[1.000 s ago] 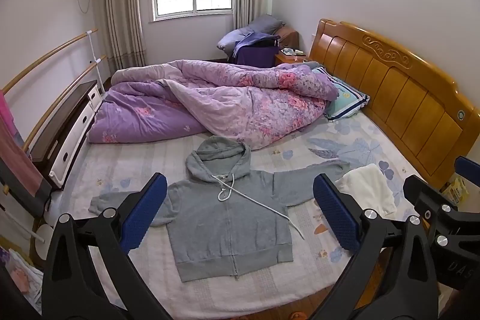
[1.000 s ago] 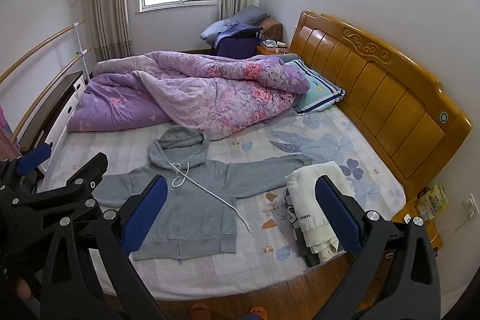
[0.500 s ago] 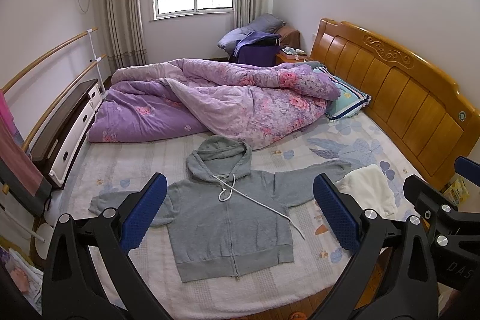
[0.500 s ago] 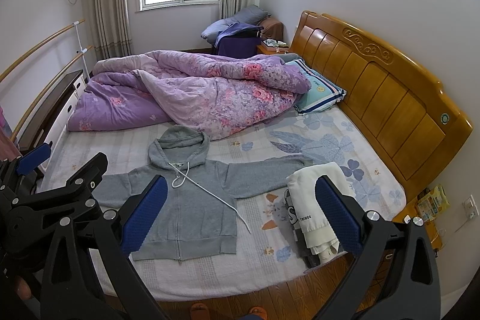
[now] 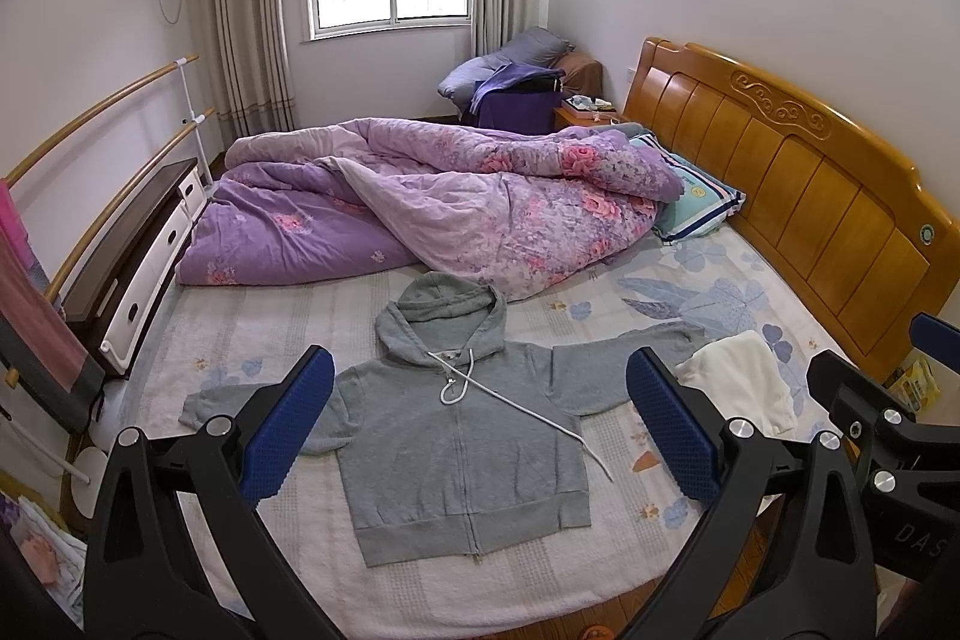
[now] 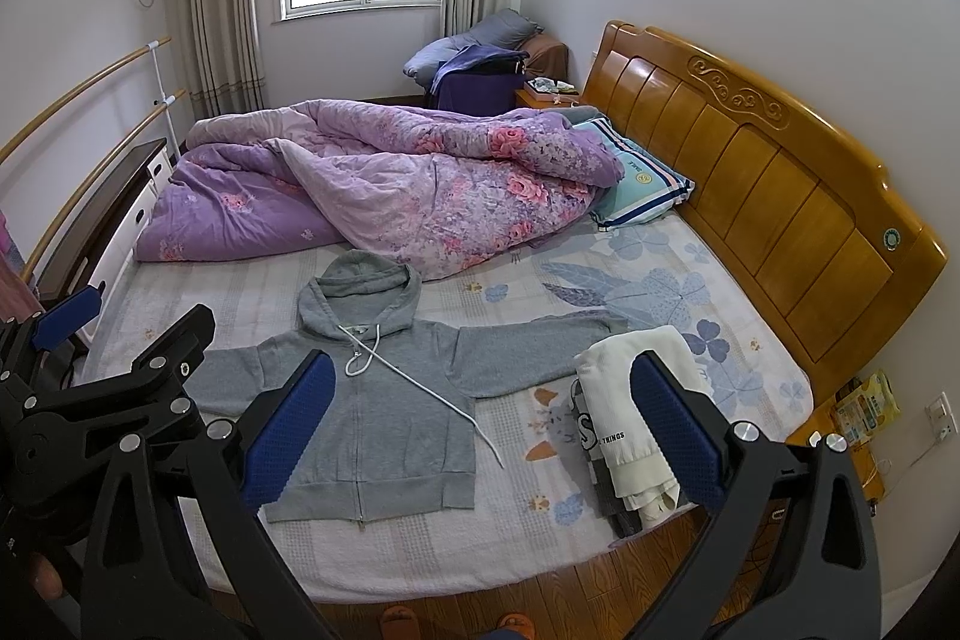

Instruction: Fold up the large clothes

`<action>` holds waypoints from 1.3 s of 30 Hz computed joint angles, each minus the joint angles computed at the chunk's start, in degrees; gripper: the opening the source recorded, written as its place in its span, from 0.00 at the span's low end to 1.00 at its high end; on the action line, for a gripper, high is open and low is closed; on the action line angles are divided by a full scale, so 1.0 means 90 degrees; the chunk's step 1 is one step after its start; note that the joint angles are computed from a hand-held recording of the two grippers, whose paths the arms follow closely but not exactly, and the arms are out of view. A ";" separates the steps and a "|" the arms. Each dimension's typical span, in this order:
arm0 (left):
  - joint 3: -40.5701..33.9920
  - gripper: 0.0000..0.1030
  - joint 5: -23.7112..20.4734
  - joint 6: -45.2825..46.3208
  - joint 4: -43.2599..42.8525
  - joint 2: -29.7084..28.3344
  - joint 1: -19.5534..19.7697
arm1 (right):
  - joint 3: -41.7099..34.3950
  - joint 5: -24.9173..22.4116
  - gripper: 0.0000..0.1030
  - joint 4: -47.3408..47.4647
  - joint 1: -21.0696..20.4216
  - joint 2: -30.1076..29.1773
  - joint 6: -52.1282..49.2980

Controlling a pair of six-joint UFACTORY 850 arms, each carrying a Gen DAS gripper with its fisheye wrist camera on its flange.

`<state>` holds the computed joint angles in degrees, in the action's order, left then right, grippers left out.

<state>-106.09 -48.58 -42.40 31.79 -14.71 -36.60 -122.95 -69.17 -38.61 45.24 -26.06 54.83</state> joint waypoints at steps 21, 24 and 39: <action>0.0130 0.95 0.0154 0.0104 -0.0106 0.0025 0.0155 | 0.0065 0.0031 0.92 0.0020 -0.0015 0.0020 0.0002; 0.0122 0.95 0.0136 0.0099 -0.0118 0.0029 0.0136 | 0.0066 0.0033 0.92 0.0028 -0.0018 0.0023 0.0011; 0.0651 0.95 0.0261 0.0138 -0.0263 0.0299 0.0265 | -0.0528 -0.0161 0.92 0.0178 0.0068 -0.0503 -0.0075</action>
<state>-100.24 -46.23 -41.16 29.42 -12.02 -34.22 -127.70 -70.61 -37.00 45.85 -30.59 54.16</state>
